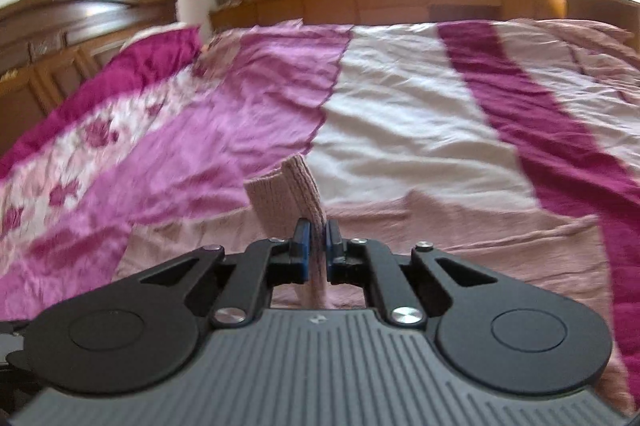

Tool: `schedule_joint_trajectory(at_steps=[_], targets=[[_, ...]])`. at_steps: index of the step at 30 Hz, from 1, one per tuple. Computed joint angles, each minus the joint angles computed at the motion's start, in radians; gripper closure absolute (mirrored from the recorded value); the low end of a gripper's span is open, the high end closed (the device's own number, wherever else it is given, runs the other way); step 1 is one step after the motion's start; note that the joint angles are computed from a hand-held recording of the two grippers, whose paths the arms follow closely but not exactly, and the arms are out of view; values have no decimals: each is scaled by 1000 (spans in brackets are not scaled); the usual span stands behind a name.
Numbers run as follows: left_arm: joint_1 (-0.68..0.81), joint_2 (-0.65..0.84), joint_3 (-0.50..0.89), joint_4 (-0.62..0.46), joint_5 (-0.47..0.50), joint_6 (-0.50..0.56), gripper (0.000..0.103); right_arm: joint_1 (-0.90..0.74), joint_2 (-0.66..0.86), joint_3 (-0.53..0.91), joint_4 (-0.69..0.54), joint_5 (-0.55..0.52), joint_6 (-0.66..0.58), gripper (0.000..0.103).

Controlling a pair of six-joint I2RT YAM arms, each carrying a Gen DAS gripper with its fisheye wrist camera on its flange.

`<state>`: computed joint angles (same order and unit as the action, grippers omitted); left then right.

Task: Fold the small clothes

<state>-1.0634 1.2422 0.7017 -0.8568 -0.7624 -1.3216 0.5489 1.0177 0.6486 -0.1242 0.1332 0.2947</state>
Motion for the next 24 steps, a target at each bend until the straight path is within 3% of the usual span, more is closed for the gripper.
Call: schedule_joint_trajectory(at_steps=[6, 14, 17, 24], targets=[[10, 0, 2, 3, 6, 15, 33, -182, -151, -96, -53, -47, -9, 96], [12, 10, 10, -3, 5, 15, 32, -424, -166, -207, -112, -193, 22, 94], [12, 10, 10, -3, 5, 15, 32, -457, -202, -245, -123, -213, 39, 83], [12, 15, 13, -7, 3, 12, 31, -380, -341, -231, -182, -121, 55, 65]])
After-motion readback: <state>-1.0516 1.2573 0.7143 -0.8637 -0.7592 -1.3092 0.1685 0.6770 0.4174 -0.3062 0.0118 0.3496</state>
